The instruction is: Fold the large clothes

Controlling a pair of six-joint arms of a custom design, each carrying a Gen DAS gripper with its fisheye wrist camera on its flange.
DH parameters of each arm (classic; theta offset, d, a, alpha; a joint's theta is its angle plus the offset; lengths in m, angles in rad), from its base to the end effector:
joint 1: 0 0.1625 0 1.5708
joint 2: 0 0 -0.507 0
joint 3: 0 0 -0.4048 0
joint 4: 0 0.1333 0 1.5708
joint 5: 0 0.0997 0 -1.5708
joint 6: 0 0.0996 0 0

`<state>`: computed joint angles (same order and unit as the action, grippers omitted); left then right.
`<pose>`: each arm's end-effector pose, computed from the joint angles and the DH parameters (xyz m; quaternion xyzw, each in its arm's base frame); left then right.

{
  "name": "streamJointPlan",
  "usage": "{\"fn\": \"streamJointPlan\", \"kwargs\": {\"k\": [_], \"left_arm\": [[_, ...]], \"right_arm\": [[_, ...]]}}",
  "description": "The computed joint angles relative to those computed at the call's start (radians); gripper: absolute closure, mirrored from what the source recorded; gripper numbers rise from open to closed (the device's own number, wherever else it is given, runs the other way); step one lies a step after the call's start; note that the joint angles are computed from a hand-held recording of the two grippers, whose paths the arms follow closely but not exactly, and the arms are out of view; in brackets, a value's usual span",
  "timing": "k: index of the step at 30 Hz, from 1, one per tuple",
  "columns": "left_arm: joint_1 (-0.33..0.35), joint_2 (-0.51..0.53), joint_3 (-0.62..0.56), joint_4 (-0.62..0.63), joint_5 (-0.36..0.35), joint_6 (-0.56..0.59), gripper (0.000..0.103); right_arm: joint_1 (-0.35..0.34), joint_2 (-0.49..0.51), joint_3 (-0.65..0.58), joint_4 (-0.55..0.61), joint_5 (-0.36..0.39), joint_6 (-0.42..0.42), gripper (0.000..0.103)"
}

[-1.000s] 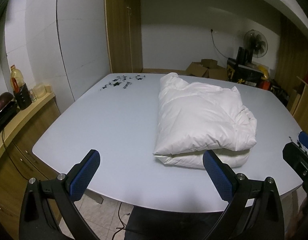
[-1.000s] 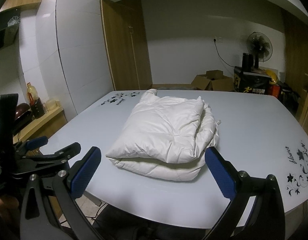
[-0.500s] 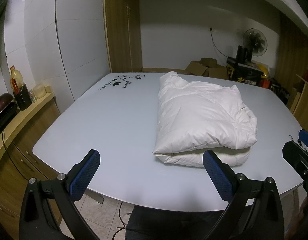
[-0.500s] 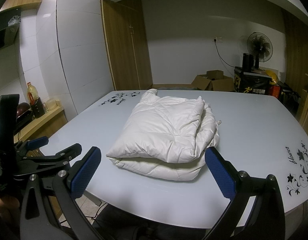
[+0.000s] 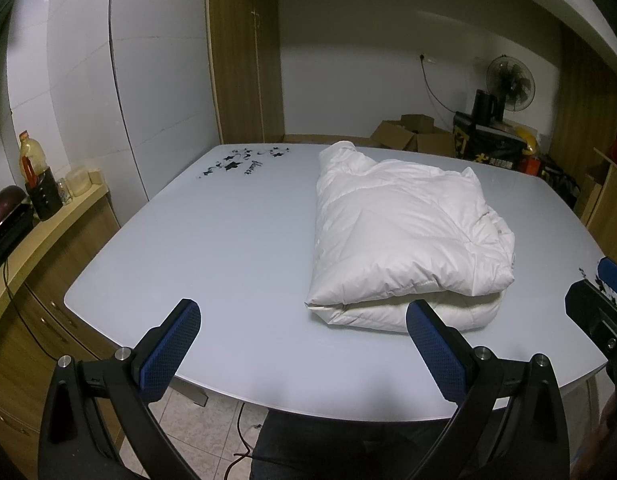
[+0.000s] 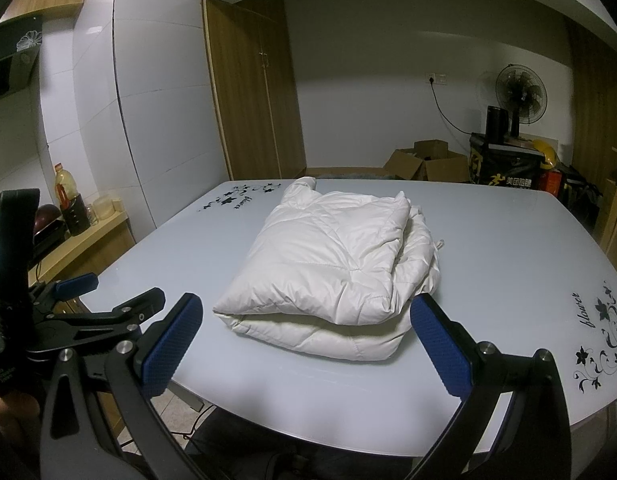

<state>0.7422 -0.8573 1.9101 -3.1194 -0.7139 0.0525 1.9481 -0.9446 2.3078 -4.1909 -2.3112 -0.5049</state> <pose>-0.3388 -0.5937 0.1842 0.2838 0.8411 -0.3590 0.2884 0.2388 -0.4231 0.2493 0.1296 -0.7728 0.5283 0.3270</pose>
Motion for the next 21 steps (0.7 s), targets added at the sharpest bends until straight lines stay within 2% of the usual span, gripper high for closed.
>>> {"fn": "streamJointPlan", "kwargs": {"k": [16, 21], "left_arm": [[0.011, -0.002, -0.007, 0.013, -0.015, 0.001, 0.000], [0.010, 0.009, 0.009, -0.100, -0.028, 0.063, 0.000]], "right_arm": [[-0.001, -0.001, 0.003, 0.002, 0.000, 0.001, 0.000], [-0.001, -0.002, 0.003, 0.002, -0.001, 0.002, 0.000]]}}
